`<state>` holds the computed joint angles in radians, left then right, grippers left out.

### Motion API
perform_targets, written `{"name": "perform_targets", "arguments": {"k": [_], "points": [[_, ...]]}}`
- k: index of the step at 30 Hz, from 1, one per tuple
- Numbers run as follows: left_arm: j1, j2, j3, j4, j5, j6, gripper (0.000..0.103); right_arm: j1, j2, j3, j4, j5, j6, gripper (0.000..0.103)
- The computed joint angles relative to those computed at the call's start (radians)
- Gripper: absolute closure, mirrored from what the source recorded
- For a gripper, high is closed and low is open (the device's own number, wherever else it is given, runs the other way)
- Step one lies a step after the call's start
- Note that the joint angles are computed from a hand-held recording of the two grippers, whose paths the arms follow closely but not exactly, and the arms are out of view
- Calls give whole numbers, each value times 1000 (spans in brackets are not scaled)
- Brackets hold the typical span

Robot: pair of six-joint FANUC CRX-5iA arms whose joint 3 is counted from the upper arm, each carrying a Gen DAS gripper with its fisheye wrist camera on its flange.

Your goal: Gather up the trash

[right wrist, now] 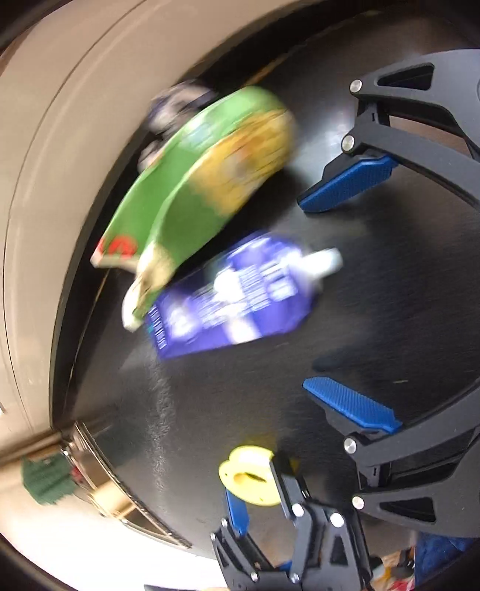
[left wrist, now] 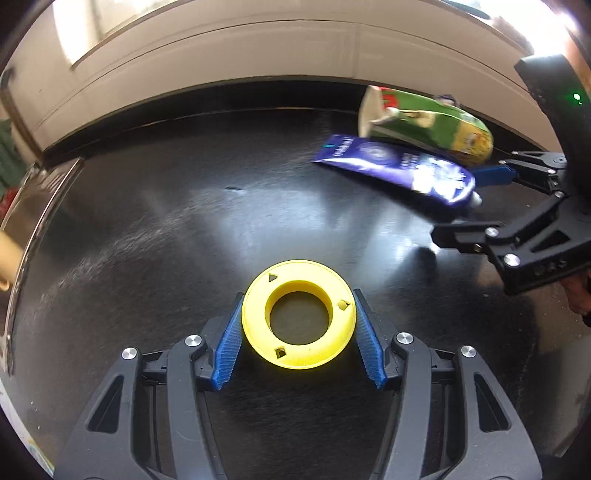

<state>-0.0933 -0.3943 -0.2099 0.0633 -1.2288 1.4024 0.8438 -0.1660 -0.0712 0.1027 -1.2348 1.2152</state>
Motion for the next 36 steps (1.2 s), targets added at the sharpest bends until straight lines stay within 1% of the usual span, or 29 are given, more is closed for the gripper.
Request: {"name": "perform_targets", "arguments": {"k": [1, 4, 5, 6, 9, 11, 13, 16, 20, 27, 31, 33, 36], "points": [[16, -4, -1, 2, -5, -1, 48, -1, 17, 12, 5, 8, 11, 18], [45, -7, -2, 5, -16, -2, 48, 8, 53, 32, 29, 28, 20, 25], [55, -11, -3, 11, -21, -7, 48, 8, 59, 36, 34, 32, 19, 34], [70, -18, -7, 19, -24, -15, 48, 11, 60, 39, 36, 37, 13, 46], [81, -18, 0, 24, -28, -14, 48, 27, 61, 48, 38, 5, -21, 49], [100, -36, -5, 33, -37, -23, 48, 45, 32, 28, 42, -10, -73, 50], [111, -44, -2, 42, -41, -26, 48, 76, -6, 5, 57, -30, -153, 50], [121, -70, 5, 53, -63, -37, 48, 148, -89, -45, 101, -64, -291, 50], [112, -122, 7, 58, -105, -58, 48, 276, -203, -108, 193, -128, -500, 50], [111, -221, -6, 92, -177, -111, 48, 576, -354, -193, 365, -279, -849, 50], [89, -261, -14, 101, -206, -123, 48, 708, -407, -223, 410, -358, -983, 50], [78, -274, -14, 104, -211, -125, 48, 752, -417, -229, 424, -385, -1022, 50], [76, -289, -16, 109, -212, -135, 48, 777, -414, -226, 434, -403, -1037, 50]]}}
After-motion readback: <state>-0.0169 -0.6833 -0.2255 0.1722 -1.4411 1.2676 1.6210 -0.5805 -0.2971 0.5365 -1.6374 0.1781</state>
